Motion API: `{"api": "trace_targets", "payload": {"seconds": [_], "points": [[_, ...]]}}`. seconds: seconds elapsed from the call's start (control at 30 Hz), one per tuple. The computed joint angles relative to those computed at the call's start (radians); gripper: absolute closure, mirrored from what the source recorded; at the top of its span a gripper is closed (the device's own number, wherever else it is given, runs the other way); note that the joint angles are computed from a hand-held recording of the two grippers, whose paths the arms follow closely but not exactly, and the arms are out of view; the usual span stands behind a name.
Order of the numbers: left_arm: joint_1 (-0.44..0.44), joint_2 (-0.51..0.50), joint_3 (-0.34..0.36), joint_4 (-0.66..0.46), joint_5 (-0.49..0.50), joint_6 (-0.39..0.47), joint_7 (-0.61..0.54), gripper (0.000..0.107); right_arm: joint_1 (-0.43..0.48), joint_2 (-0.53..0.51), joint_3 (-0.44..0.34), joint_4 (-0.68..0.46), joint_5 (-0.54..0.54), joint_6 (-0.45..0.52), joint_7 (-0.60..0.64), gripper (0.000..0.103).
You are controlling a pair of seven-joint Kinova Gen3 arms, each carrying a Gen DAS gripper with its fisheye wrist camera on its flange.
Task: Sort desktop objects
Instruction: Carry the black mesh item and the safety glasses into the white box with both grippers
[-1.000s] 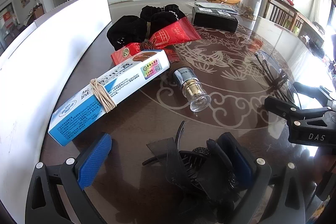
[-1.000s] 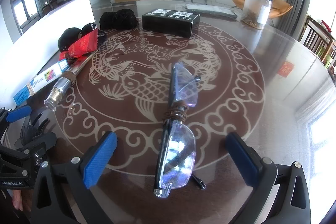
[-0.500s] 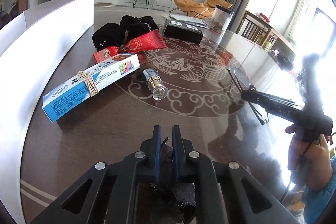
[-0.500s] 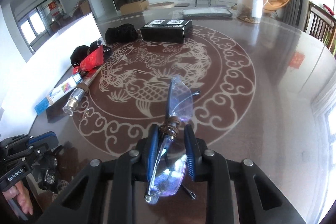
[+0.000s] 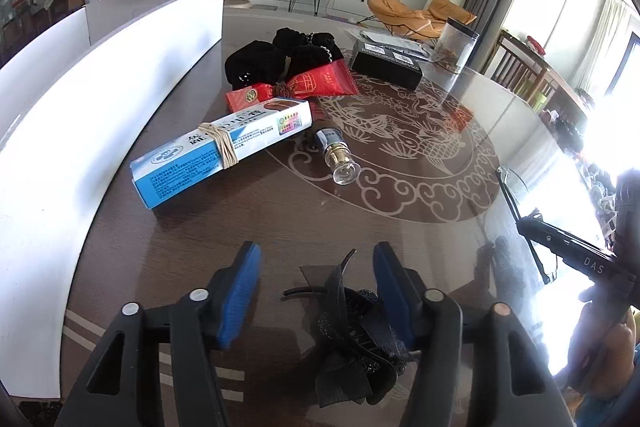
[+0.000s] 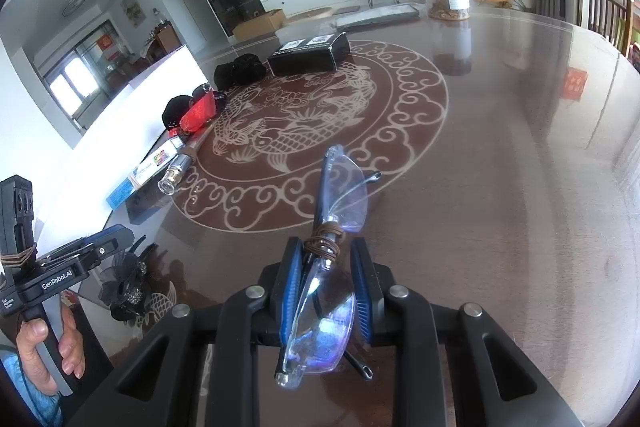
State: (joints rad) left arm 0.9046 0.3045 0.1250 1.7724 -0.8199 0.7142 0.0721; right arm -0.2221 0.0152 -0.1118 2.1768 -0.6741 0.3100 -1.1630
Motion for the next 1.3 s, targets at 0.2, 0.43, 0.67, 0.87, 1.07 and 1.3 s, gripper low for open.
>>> {"api": "trace_targets", "payload": {"seconds": [0.2,0.43,0.67,0.87,1.07,1.3], "points": [[-0.046,-0.022,0.089,0.0,0.061,0.002,-0.087,0.021,0.159,0.005,-0.198,-0.012,-0.029,0.006,0.046,0.077],[0.001,0.091,0.041,-0.156,0.232,0.153,-0.323,0.024,0.134,-0.01,-0.199,-0.027,-0.053,0.015,0.081,0.077],[-0.01,-0.011,0.009,0.01,0.175,-0.065,-0.15,0.068,0.092,-0.046,-0.163,-0.033,0.02,0.037,0.029,0.077],[0.099,-0.095,-0.053,0.067,0.002,-0.036,0.094,0.068,0.072,-0.031,-0.181,-0.062,0.053,0.06,0.014,0.077],[0.045,-0.282,0.001,0.117,-0.091,0.125,0.195,0.068,-0.089,0.038,-0.152,-0.248,0.23,0.105,-0.119,0.077],[-0.126,-0.447,-0.056,0.168,0.032,0.267,0.022,0.068,-0.41,0.232,-0.064,-0.572,0.248,0.084,-0.045,0.077]]}}
